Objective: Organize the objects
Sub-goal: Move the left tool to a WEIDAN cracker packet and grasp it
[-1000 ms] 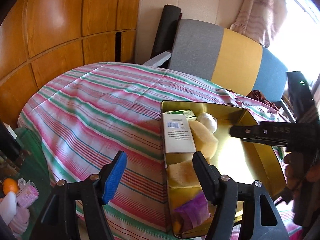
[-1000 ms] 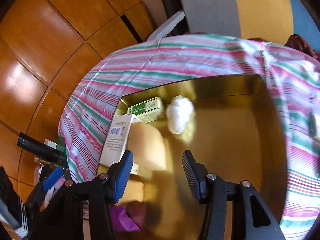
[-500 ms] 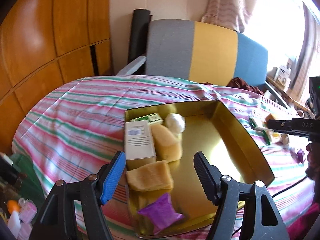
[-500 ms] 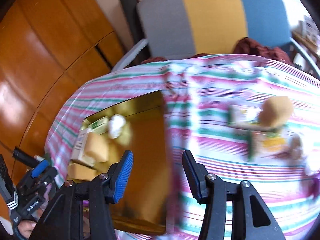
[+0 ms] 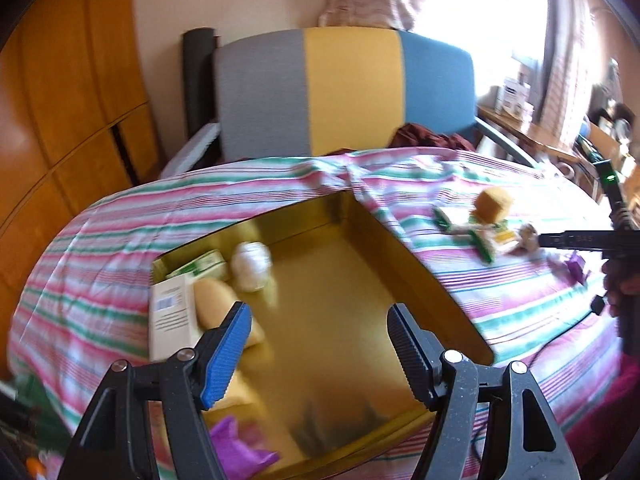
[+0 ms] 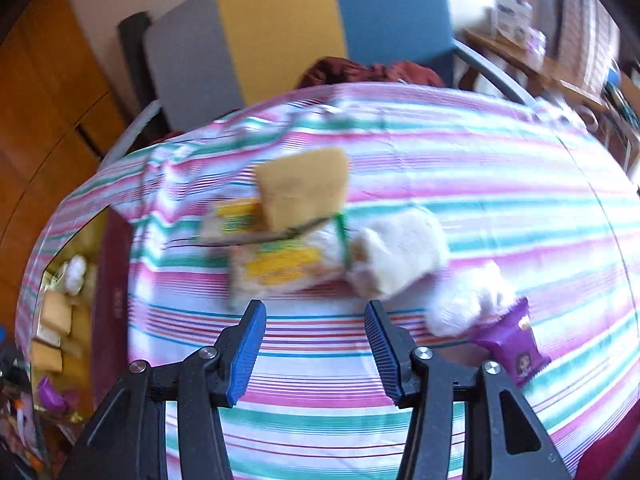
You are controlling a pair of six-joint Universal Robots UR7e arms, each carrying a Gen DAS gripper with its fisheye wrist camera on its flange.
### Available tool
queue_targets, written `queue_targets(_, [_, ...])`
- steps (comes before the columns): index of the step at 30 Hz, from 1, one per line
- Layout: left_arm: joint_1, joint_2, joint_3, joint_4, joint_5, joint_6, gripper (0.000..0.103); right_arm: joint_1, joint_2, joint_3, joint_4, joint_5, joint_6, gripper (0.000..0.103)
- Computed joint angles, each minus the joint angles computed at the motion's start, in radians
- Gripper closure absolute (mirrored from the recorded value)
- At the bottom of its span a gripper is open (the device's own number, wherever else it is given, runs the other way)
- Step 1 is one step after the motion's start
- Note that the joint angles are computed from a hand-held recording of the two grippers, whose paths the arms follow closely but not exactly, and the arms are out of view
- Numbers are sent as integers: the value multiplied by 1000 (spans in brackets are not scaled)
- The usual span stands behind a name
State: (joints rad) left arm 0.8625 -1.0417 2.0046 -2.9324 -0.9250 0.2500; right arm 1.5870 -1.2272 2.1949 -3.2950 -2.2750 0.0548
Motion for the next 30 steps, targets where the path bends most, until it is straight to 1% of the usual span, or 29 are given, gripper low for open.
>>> queue_targets(1, [-7, 12, -11, 13, -9, -1, 32, -14, -12, 4, 14, 8, 30, 51])
queue_targets(4, [-26, 55, -46, 42, -27, 1, 32, -30, -30, 13, 20, -11, 91, 51])
queue_targets(7, [-48, 107, -83, 66, -41, 26, 32, -54, -66, 37, 42, 30, 149, 51])
queue_targets(9, [-60, 142, -112, 83, -54, 44, 32, -60, -79, 47, 35, 47, 166, 51])
queue_targets(12, [-76, 200, -161, 101, -45, 100, 32, -64, -92, 56, 28, 71, 183, 51])
queue_targets(15, [-84, 276, -239, 140, -26, 155, 32, -62, -101, 62, 23, 84, 189, 51])
queue_targets(18, [-81, 351, -335, 213, -20, 191, 32, -64, -107, 66, 13, 99, 187, 51])
queue_targets(22, [-70, 461, -472, 313, 6, 252, 32, -65, -110, 66, 18, 120, 181, 51])
queue_targets(24, [-62, 510, -541, 363, 1, 279, 32, -64, -110, 65, 17, 132, 175, 51])
queue_targets(26, [-57, 557, -592, 364, 3, 335, 32, -65, -111, 67, 11, 141, 172, 51])
queue_targets(28, [-55, 600, -646, 401, 10, 369, 31, -70, -117, 72, -4, 156, 173, 51])
queue_targets(30, [-53, 631, -691, 440, -9, 405, 27, -79, -127, 78, -9, 178, 181, 51])
